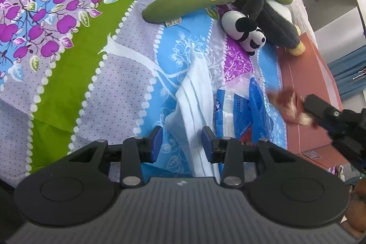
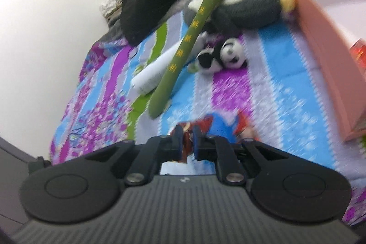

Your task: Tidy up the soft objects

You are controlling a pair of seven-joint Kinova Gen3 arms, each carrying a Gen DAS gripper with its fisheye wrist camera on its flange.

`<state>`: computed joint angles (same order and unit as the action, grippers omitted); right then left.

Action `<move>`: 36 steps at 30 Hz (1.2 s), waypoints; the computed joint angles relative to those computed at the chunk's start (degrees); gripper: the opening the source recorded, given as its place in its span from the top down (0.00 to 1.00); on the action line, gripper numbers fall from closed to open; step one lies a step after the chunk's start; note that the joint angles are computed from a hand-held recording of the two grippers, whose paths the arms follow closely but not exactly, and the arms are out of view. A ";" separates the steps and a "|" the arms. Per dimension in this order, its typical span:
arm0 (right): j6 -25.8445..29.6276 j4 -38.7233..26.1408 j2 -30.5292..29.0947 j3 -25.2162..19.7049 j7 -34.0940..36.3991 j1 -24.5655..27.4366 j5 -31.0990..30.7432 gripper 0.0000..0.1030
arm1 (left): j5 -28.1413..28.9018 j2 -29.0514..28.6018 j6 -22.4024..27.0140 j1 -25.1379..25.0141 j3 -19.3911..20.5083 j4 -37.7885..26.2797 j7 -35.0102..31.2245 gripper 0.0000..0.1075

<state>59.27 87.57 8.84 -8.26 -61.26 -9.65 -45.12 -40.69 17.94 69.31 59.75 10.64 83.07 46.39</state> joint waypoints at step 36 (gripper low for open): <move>-3.63 5.25 1.48 -0.23 7.29 -0.30 10.86 0.70 | 1.27 5.08 5.96 0.93 -3.30 -8.39 -13.58 0.89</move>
<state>55.64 92.82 10.32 -8.49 -53.97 -9.95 -34.26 -39.42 23.02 75.27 60.68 7.34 74.68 32.81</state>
